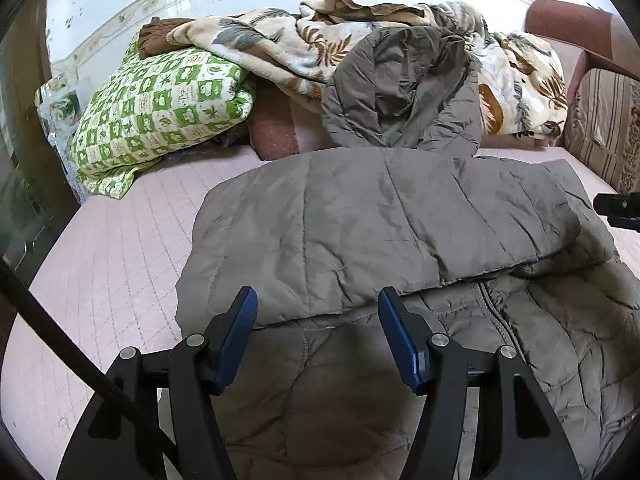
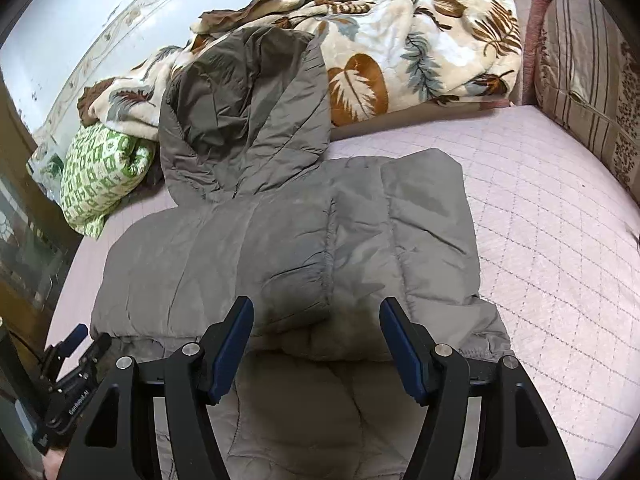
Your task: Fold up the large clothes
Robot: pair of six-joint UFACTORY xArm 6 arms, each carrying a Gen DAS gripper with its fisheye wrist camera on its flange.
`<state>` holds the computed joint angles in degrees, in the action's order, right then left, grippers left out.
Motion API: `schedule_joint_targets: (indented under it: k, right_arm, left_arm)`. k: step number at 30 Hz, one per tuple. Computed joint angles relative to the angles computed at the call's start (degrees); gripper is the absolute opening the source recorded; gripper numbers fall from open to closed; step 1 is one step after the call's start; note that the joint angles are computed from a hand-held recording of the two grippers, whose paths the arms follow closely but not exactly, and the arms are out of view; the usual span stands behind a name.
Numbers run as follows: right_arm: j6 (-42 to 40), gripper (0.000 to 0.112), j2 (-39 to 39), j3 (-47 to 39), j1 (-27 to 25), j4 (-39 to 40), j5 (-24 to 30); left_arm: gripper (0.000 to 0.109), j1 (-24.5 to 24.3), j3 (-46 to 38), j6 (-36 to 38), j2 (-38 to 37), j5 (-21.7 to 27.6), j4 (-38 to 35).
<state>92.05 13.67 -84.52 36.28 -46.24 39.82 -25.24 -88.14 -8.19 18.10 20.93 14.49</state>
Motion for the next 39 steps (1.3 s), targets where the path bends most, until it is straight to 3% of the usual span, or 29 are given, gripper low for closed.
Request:
schedule_joint_targets:
  k: [10,15,19,22,24,33,39]
  right_arm:
    - [-2.13,0.07,2.01,-2.45,0.54,0.92,0.78]
    - [-3.61,0.07,4.1,-4.21,0.28,2.76,0.64]
    - [-6.69,0.07,6.19,-6.52,0.57,4.51,1.83]
    - [-8.62,0.07,7.41,-7.62,0.41,6.33,2.51]
    - [-9.28,0.07,8.01,-7.98,0.13,7.48,2.74]
    - [-6.68,0.07,6.45,-7.1,0.63,5.03,2.25]
    - [-4.5,0.071,3.89,-5.13,1.21,3.16,2.82]
  left_arm:
    - [0.062,-0.09,-0.41,2.74,-0.02,0.5,-4.34]
    - [0.067,0.16,-6.14,3.03,3.41,2.31,-8.61]
    - [0.068,0.93,-13.15,0.74,8.15,7.22,-6.79]
    - [0.071,1.71,-18.19,2.56,11.55,12.8,-11.09]
    - [0.071,2.03,-18.7,3.97,11.94,13.49,-13.7]
    - [0.071,2.01,-12.84,4.79,7.18,5.79,-14.26]
    - [0.071,2.07,-13.08,6.69,6.84,6.37,-16.91]
